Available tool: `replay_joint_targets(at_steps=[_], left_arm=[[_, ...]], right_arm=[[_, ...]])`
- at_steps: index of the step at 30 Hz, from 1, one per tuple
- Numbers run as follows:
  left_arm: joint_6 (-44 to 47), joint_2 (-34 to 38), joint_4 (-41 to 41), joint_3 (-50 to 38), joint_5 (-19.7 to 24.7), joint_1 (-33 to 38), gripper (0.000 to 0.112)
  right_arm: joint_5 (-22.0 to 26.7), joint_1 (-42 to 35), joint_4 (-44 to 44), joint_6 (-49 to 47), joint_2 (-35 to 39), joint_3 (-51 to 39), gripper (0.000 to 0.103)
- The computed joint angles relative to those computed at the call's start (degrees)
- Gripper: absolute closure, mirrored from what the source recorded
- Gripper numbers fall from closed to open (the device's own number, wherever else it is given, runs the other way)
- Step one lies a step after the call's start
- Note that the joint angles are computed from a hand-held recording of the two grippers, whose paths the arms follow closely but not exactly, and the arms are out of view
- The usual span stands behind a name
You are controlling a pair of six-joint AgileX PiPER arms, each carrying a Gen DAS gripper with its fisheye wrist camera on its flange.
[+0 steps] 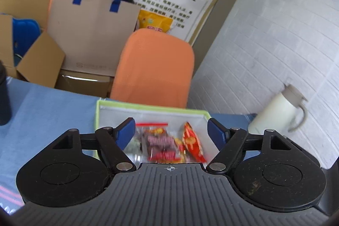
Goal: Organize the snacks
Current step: 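Carry the red-date bag into the box and release with the left tool, then grasp the dark red chocolate wafer with the left tool and lift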
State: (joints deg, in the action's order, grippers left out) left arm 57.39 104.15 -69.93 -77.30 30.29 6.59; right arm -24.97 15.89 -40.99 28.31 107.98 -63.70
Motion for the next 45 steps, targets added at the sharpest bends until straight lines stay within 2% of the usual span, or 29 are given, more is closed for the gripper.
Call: replay_joint_targets(at_steps=[2, 5, 6, 10, 13, 15, 17, 18, 20, 22, 26, 32, 36, 38, 41, 42, 45], left_arm=[[5.9, -4.9, -3.7, 7.4, 0.6, 1.7, 0.049], [17.4, -12.9, -10.5, 20.9, 2.7, 6.0, 0.044], [20.5, -15.0, -12.1, 25.3, 3.4, 7.8, 0.043], [28.2, -19.6, -11.0, 38.5, 6.8, 15.3, 0.044], [30.7, -19.7, -8.1, 44.6, 8.5, 20.4, 0.048], [33.5, -16.8, -6.6, 45.6, 12.8, 23.8, 0.050], [33.8, -15.2, -5.3, 45.4, 13.3, 24.4, 0.054], [35.8, -14.7, -5.2, 45.3, 13.3, 24.3, 0.054], [35.6, -14.9, -4.4, 45.3, 10.3, 23.0, 0.056], [36.0, -14.8, -4.1, 45.6, 9.8, 23.3, 0.057], [36.2, -14.3, -3.2, 46.5, 15.4, 28.9, 0.056], [36.5, -13.4, -2.6, 47.5, 20.5, 34.0, 0.055], [35.0, -13.0, -3.2, 47.2, 18.7, 32.9, 0.055], [34.2, -14.1, -3.9, 47.9, 17.6, 33.7, 0.054], [32.8, -17.8, -4.7, 50.9, 15.9, 37.0, 0.048], [31.5, -18.8, -3.9, 51.8, 16.0, 38.2, 0.047], [29.7, -18.3, -1.8, 53.3, 20.0, 41.5, 0.049]], right_arm=[[-1.2, 1.8, 3.2, -2.5, -4.5, 7.2, 0.010], [-3.5, 4.9, 3.2, -1.5, -8.5, 15.7, 0.010], [-4.4, 6.5, 6.4, -3.6, -9.2, 18.8, 0.010], [-8.1, 15.4, 16.9, -8.9, -9.3, 30.3, 0.010], [-10.7, 22.0, 23.8, -9.8, -5.7, 33.6, 0.010], [-11.6, 25.1, 26.4, -7.1, -2.5, 33.1, 0.010], [-12.2, 27.7, 29.5, -6.7, 0.1, 32.2, 0.010], [-11.8, 28.8, 32.3, -8.6, 0.8, 31.3, 0.010], [-11.5, 32.1, 42.6, -17.2, 1.3, 30.3, 0.010], [-10.3, 33.9, 49.3, -24.2, 1.9, 28.6, 0.010], [-10.4, 33.7, 51.0, -28.9, 4.1, 25.2, 0.010], [-8.9, 32.9, 41.6, -19.8, 3.7, 25.8, 0.010], [-9.5, 33.4, 36.5, -14.8, 1.8, 28.4, 0.010], [-10.8, 34.6, 41.1, -18.8, 1.7, 28.9, 0.010], [-9.8, 35.9, 47.2, -25.3, 2.9, 26.8, 0.010], [-9.8, 35.8, 46.5, -25.2, 3.5, 26.4, 0.010], [-9.2, 36.0, 45.0, -25.4, 4.2, 25.8, 0.010]])
